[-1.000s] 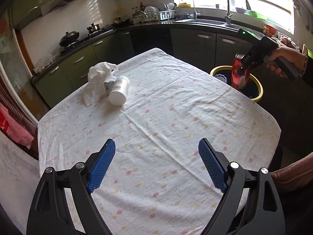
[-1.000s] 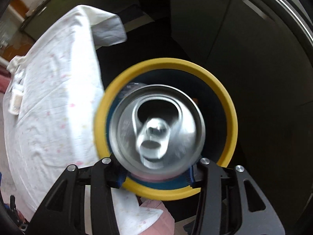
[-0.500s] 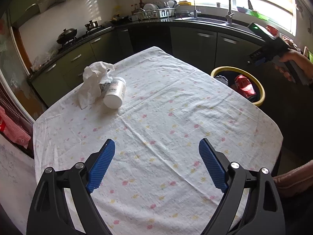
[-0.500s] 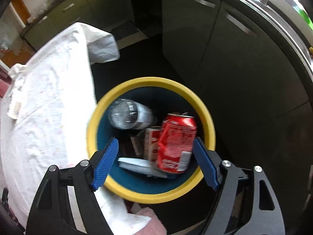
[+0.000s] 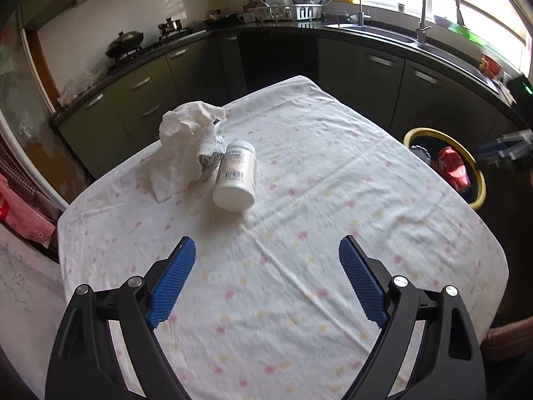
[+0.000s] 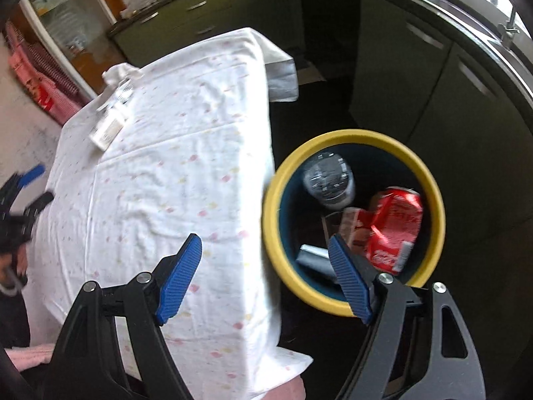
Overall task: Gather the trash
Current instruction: 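Move the left gripper toward the white pill bottle and close on it, then carry the pill bottle over the yellow bin with the left gripper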
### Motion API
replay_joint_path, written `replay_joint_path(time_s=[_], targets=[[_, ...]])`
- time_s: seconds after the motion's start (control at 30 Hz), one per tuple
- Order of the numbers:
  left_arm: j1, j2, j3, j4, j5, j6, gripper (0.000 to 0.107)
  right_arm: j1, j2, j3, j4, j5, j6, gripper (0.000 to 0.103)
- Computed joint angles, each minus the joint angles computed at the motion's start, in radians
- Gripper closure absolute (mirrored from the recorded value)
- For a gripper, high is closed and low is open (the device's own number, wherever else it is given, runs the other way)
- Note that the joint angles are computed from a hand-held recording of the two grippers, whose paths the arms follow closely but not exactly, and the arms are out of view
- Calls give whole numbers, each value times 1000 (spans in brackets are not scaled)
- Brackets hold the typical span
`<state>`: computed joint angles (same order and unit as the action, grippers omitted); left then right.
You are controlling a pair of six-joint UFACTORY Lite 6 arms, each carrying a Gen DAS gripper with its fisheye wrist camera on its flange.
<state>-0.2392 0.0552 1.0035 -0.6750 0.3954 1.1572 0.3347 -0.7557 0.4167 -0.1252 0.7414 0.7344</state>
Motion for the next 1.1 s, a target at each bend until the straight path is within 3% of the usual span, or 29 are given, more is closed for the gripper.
replay_joint_path(time_s=[0.23, 0.47, 0.63, 0.97, 1.1], targets=[[-42, 348, 378, 204, 84, -271, 21, -24, 27, -34, 44, -59, -52, 29], [-60, 685, 779, 355, 245, -500, 36, -101, 50, -64, 131, -105, -181, 29], [-77, 815, 953, 424, 294, -581, 39, -143, 83, -76, 185, -137, -258, 29], [-110, 982, 1213, 503, 409, -670, 58, -206, 138, -83, 272, -183, -385, 29], [-116, 1046, 1311, 518, 442, -692, 60, -206, 135, -88, 275, -183, -387, 29]])
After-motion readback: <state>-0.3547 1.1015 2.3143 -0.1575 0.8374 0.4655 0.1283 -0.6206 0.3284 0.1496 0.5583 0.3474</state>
